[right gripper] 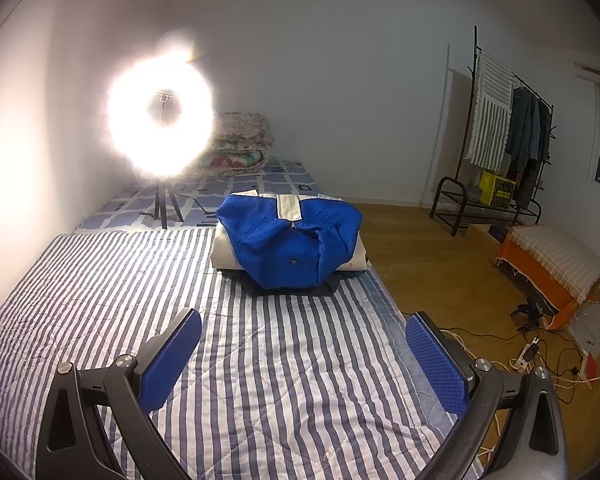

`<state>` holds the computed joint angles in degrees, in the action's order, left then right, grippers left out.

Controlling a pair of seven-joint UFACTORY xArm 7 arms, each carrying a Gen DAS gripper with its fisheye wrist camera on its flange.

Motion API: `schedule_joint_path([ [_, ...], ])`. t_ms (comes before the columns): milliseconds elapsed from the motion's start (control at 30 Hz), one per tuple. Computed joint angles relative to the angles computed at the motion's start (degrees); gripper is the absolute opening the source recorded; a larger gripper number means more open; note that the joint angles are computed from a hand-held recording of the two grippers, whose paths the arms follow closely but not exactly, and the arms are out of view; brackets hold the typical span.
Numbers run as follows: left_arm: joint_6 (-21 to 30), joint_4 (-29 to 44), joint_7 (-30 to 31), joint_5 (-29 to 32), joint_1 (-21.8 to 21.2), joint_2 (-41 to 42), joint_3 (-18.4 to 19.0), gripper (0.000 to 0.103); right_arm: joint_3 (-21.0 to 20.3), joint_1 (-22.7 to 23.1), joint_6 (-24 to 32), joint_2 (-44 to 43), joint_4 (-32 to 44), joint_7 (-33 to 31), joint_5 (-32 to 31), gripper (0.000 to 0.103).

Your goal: Fold large clothes

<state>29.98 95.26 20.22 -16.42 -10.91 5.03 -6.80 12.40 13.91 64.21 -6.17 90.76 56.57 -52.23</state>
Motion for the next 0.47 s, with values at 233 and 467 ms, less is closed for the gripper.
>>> schedule_joint_path([
  [233, -0.7, -1.1, 2.4, -1.8, 0.2, -0.8, -0.2, 0.103, -0.4, -0.5, -1.4, -0.5, -1.2, -1.4, 0.8, 0.103],
  [467, -3.1, -2.3, 2.9, -1.9, 0.0, -1.5, 0.1, 0.103, -0.5, -1.2, -2.6, -0.9, -1.8, -2.0, 1.2, 0.103],
])
